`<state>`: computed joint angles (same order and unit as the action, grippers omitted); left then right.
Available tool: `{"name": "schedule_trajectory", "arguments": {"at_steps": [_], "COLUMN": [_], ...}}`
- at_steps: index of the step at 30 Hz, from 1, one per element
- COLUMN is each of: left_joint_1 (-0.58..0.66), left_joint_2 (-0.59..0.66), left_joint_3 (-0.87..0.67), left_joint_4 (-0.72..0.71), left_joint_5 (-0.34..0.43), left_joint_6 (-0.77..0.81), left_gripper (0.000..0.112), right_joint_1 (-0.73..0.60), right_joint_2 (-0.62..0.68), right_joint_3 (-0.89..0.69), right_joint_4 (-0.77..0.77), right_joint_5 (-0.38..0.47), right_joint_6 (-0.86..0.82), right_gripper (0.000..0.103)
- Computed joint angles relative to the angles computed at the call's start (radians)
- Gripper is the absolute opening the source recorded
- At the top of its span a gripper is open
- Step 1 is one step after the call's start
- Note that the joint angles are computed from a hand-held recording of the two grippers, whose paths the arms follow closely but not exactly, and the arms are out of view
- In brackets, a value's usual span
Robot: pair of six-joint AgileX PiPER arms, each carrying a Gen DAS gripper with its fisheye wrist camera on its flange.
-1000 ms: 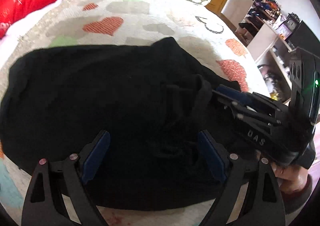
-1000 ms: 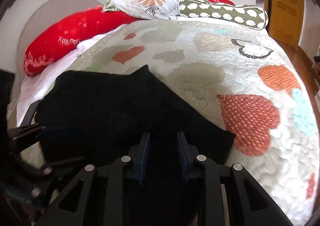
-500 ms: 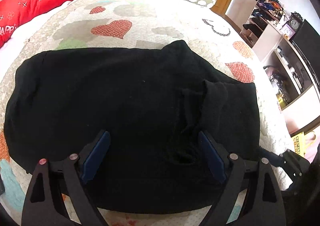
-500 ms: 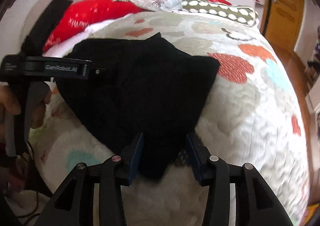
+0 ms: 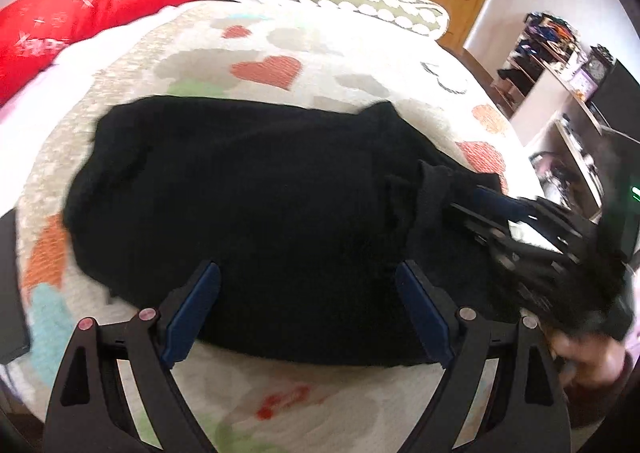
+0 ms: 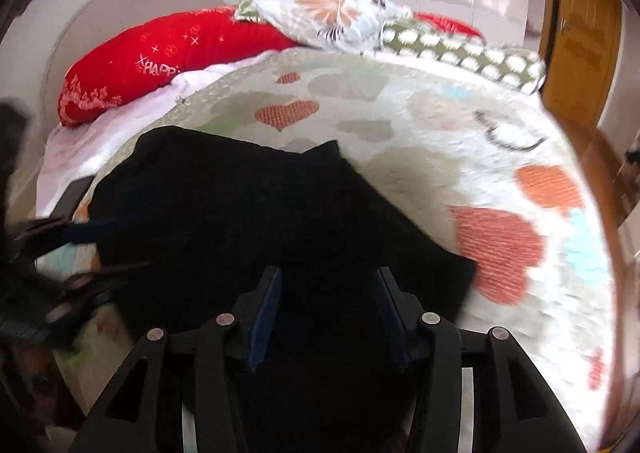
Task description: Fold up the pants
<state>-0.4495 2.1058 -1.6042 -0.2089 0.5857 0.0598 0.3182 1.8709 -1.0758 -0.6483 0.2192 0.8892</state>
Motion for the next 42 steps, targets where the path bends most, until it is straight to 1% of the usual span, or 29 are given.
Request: {"name": "schedule_trajectory", "arguments": {"at_steps": [1, 3, 5, 7, 8, 9, 11, 13, 15, 16, 17, 18, 19, 21, 22, 24, 25, 28, 30, 31, 33, 36, 38, 40, 42], "left_joint_1": [0.008, 0.021, 0.030, 0.043, 0.048, 0.051, 0.053, 0.058, 0.061, 0.062, 0.063, 0.064, 0.066, 0.070, 0.074, 0.082, 0.084, 0.099, 0.110, 0.117, 0.137, 0.162, 0.176, 0.187, 0.196], "left_joint_2": [-0.015, -0.035, -0.050, -0.057, -0.059, -0.060, -0.062, -0.063, -0.062, -0.061, -0.063, -0.069, -0.073, -0.078, -0.080, -0.089, -0.091, -0.105, -0.117, -0.124, -0.132, -0.141, -0.146, -0.146, -0.155], "left_joint_3": [0.022, 0.049, 0.071, 0.082, 0.086, 0.090, 0.097, 0.106, 0.112, 0.113, 0.117, 0.127, 0.135, 0.146, 0.150, 0.165, 0.169, 0.190, 0.207, 0.216, 0.230, 0.243, 0.252, 0.253, 0.266], "left_joint_4": [0.021, 0.061, 0.097, 0.088, 0.080, 0.079, 0.084, 0.062, 0.051, 0.052, 0.050, 0.050, 0.056, 0.070, 0.068, 0.076, 0.083, 0.083, 0.078, 0.066, 0.037, 0.031, 0.036, 0.045, 0.028], "left_joint_5": [-0.016, -0.037, -0.056, -0.069, -0.075, -0.082, -0.094, -0.099, -0.102, -0.101, -0.101, -0.106, -0.110, -0.115, -0.116, -0.123, -0.123, -0.128, -0.133, -0.138, -0.140, -0.139, -0.141, -0.135, -0.144], "left_joint_6": [-0.016, -0.043, -0.071, -0.066, -0.059, -0.060, -0.067, -0.054, -0.054, -0.057, -0.055, -0.055, -0.061, -0.075, -0.076, -0.094, -0.101, -0.115, -0.123, -0.119, -0.115, -0.140, -0.160, -0.189, -0.188], "left_gripper": [0.090, 0.090, 0.090, 0.090, 0.090, 0.090, 0.090, 0.090, 0.090, 0.090, 0.090, 0.090, 0.090, 0.090, 0.090, 0.090, 0.090, 0.090, 0.090, 0.090, 0.090, 0.090, 0.090, 0.090, 0.090], "right_joint_1": [-0.005, -0.011, -0.005, 0.018, 0.025, 0.043, 0.090, 0.123, 0.143, 0.152, 0.161, 0.168, 0.171, 0.162, 0.157, 0.144, 0.136, 0.115, 0.103, 0.096, 0.088, 0.079, 0.067, 0.060, 0.060], "right_joint_2": [0.033, 0.075, 0.056, -0.006, -0.030, -0.063, -0.106, -0.122, -0.095, -0.072, -0.056, -0.057, -0.064, -0.084, -0.100, -0.121, -0.126, -0.095, -0.051, -0.029, 0.002, 0.037, 0.054, 0.062, 0.075], "right_joint_3": [-0.037, -0.075, -0.072, -0.032, -0.010, 0.020, 0.072, 0.119, 0.129, 0.129, 0.127, 0.127, 0.122, 0.105, 0.104, 0.098, 0.093, 0.048, -0.007, -0.039, -0.085, -0.140, -0.183, -0.204, -0.233], "right_joint_4": [0.060, 0.091, 0.085, 0.061, 0.049, 0.012, -0.100, -0.122, -0.158, -0.169, -0.211, -0.233, -0.216, -0.126, -0.122, -0.081, -0.075, -0.030, 0.076, 0.159, 0.274, 0.346, 0.460, 0.540, 0.562], "right_joint_5": [0.011, 0.013, 0.030, 0.059, 0.055, 0.055, 0.065, 0.055, 0.045, 0.048, 0.057, 0.066, 0.076, 0.086, 0.081, 0.061, 0.044, 0.029, 0.041, 0.052, 0.061, 0.077, 0.098, 0.098, 0.111], "right_joint_6": [-0.060, -0.086, -0.080, -0.054, -0.045, -0.009, 0.107, 0.154, 0.207, 0.227, 0.277, 0.300, 0.284, 0.185, 0.176, 0.129, 0.121, 0.070, -0.042, -0.132, -0.268, -0.355, -0.468, -0.563, -0.602], "right_gripper": [0.049, 0.049, 0.049, 0.050, 0.050, 0.051, 0.057, 0.057, 0.057, 0.057, 0.057, 0.057, 0.057, 0.057, 0.057, 0.061, 0.065, 0.066, 0.066, 0.066, 0.066, 0.067, 0.070, 0.072, 0.072]}}
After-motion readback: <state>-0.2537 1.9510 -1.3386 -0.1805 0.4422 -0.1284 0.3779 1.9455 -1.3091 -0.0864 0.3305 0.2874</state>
